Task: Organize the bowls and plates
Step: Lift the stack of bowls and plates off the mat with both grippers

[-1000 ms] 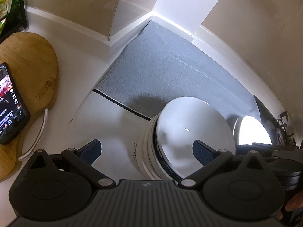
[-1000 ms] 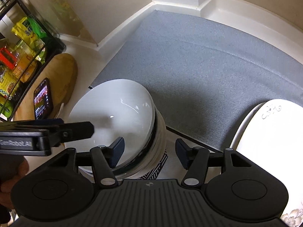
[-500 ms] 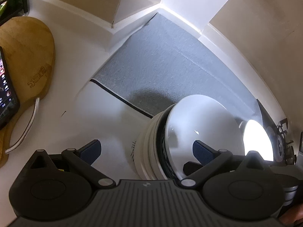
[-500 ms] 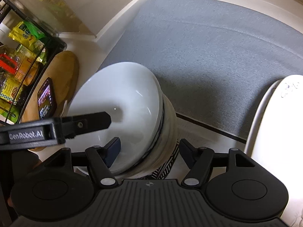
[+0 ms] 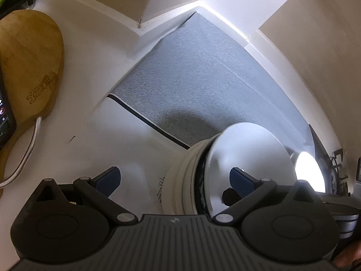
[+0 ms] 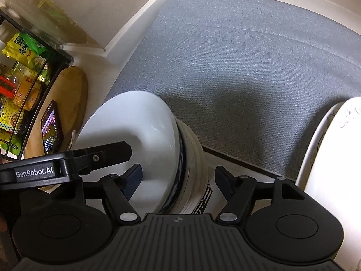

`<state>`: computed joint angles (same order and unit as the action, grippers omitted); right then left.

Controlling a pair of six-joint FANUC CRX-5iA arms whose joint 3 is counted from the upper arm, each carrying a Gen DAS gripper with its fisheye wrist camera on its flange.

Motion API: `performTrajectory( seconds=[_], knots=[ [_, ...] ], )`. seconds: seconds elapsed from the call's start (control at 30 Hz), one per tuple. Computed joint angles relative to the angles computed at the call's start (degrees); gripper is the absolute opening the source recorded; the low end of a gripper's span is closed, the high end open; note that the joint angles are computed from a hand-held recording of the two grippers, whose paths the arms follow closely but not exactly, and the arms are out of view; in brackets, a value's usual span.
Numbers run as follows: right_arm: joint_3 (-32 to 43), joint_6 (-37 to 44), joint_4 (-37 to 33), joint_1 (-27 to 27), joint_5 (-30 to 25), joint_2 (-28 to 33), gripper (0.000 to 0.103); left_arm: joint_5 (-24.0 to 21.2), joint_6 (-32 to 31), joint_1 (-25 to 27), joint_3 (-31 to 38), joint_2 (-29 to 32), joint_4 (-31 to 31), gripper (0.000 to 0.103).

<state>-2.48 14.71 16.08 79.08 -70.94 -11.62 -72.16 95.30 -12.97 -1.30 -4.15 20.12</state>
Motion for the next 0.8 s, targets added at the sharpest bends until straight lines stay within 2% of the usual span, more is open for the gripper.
performTrajectory(
  seconds=[0.3, 0.8],
  knots=[
    [0.64, 2.75, -1.87, -1.28, 0.85, 0.64, 0.081, -0.93, 0.67, 0.94, -0.17, 1.0, 0.33, 0.103],
    [-1.61, 3.85, -7.08, -4.0, 5.62, -1.33, 0.091, -1.07, 0.69, 0.02, 0.81, 1.8, -0.61, 0.103]
  ],
)
